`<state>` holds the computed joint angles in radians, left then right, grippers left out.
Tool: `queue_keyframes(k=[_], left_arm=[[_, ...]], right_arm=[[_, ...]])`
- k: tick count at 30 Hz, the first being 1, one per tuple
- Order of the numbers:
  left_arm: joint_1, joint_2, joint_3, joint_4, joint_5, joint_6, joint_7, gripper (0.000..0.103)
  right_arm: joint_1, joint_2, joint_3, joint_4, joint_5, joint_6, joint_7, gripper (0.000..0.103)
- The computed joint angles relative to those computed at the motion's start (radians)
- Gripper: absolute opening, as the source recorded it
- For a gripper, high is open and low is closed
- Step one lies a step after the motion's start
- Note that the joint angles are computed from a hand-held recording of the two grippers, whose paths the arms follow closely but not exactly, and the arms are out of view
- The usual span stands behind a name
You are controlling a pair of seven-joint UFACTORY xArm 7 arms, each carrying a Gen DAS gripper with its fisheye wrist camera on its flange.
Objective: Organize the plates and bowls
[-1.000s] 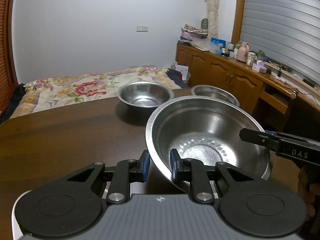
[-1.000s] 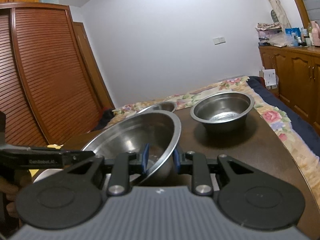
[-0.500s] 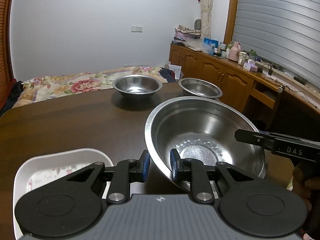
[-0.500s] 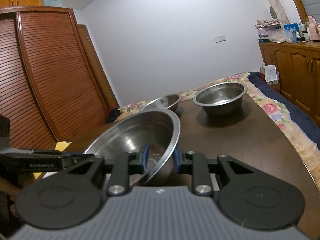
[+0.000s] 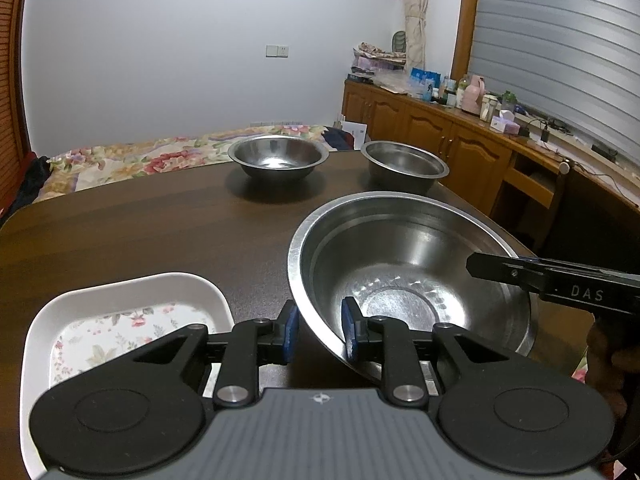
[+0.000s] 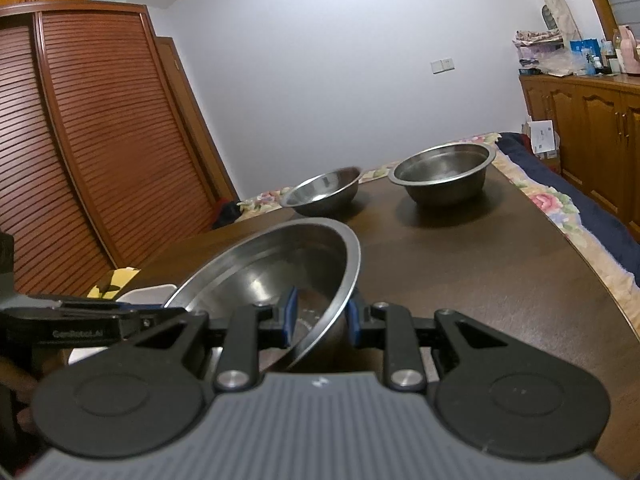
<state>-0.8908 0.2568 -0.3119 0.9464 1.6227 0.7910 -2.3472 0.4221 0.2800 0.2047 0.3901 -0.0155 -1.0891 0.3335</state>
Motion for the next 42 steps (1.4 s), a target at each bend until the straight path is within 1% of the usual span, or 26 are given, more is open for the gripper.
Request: queue_keyframes(k=[6, 10, 15, 18, 20, 25, 28, 42], left_arm=[[-0.003, -0.005, -0.004, -0.012, 0.007, 0.008, -0.023, 0.026], [-0.004, -0.003, -0.005, -0.011, 0.006, 0.016, -0.022, 0.026], [-0.012, -0.002, -0.006, -0.006, -0.01, 0.033, -0.009, 0.026], [-0.013, -0.005, -0.005, -0.008, -0.019, 0.04, -0.01, 0.032], [-0.016, -0.009, -0.006, -0.01, -0.025, 0.052, -0.013, 0.041], [-0.015, -0.028, -0.01, -0.025, -0.025, 0.068, -0.023, 0.046], [-0.012, -0.034, -0.012, -0.026, -0.028, 0.075, -0.018, 0.047], [0.007, -0.083, -0.022, -0.035, -0.052, 0.127, 0.042, 0.052]], right_arm=[[-0.003, -0.003, 0.0, -0.011, -0.005, -0.002, 0.003, 0.028], [-0.006, 0.0, -0.001, -0.007, -0.013, 0.006, 0.003, 0.028], [-0.001, -0.002, -0.002, -0.008, 0.003, 0.008, -0.017, 0.029], [-0.002, -0.009, -0.003, -0.012, 0.006, 0.013, -0.022, 0.029], [0.001, -0.016, -0.003, -0.014, 0.018, 0.019, -0.029, 0.029], [-0.001, -0.036, -0.004, -0.022, 0.025, 0.023, -0.032, 0.033], [-0.004, -0.051, -0.006, -0.026, 0.027, 0.024, -0.035, 0.037], [-0.026, -0.119, -0.021, -0.03, 0.037, 0.057, -0.097, 0.037]])
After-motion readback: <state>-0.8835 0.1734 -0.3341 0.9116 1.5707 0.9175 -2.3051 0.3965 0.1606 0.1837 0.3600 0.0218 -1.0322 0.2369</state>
